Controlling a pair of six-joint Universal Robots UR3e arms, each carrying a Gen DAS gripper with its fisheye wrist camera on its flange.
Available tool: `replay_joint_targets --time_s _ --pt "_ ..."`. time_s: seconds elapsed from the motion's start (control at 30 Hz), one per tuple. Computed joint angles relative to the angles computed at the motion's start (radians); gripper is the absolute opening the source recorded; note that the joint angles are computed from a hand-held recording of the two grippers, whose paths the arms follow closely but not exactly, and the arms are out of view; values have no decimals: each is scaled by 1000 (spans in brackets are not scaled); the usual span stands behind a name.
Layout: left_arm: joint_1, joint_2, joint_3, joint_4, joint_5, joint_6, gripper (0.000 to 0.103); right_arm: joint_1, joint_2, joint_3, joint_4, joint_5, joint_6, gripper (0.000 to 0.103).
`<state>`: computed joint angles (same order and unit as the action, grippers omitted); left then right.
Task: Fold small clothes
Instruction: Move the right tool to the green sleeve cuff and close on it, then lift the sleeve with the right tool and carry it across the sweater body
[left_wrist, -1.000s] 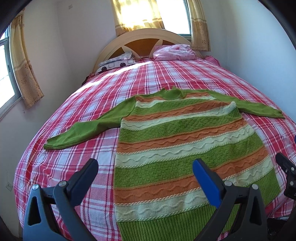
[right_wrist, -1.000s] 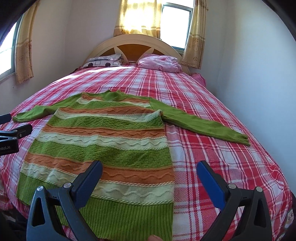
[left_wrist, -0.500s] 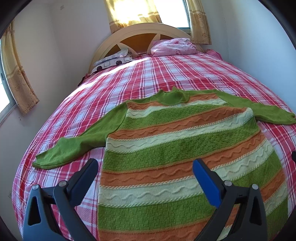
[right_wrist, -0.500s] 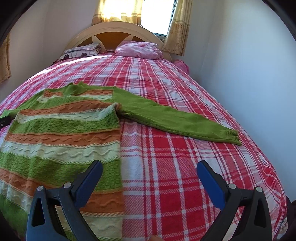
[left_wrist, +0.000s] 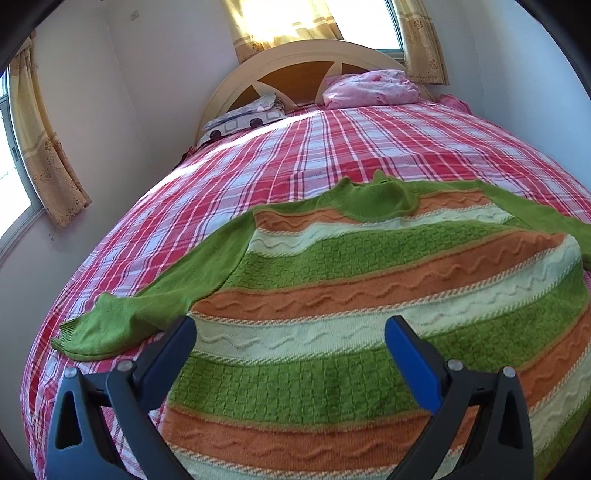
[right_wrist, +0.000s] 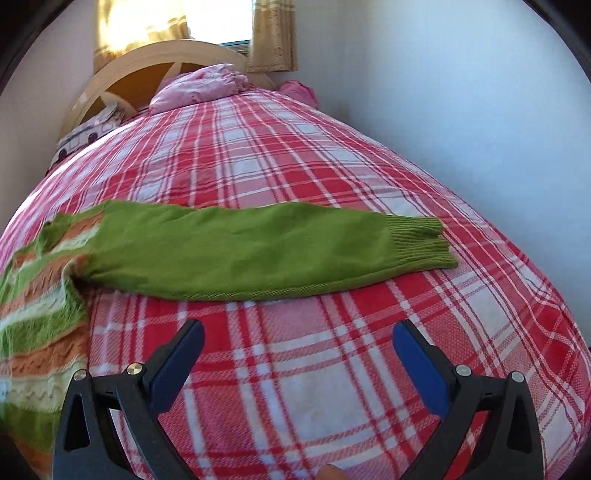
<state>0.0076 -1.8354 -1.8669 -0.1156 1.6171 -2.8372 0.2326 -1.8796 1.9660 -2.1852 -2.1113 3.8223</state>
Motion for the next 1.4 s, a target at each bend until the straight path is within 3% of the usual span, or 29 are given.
replay_joint_targets --time_s 0.23,0.3,0.37,0.53,0.7,0.77,0.83,0.93,1.4 --pt "-6 -78 66 -21 13 -35 103 -421 -284 187 -41 293 -120 100" --pt "-4 -87 79 -46 17 -46 103 -562 -363 236 -33 399 -152 93" --pt "4 -88 86 -67 2 -52 103 -707 -425 272 -7 512 -197 78" --pt "13 -88 89 -83 -17 -66 103 -930 -512 305 28 672 -265 67" --pt "24 -91 94 -97 -36 -77 103 -967 -441 320 -67 669 -288 46" --pt "30 -90 94 -103 -47 -79 103 -979 -432 325 -83 669 -308 27" --pt "36 -90 97 -112 -56 -83 103 -1045 -477 338 -54 734 -348 17" --pt "46 -89 104 -136 -73 -87 103 -1074 -496 320 -15 762 -375 13" --pt "165 77 10 -179 -186 -38 103 -714 -272 48 -129 553 -255 12"
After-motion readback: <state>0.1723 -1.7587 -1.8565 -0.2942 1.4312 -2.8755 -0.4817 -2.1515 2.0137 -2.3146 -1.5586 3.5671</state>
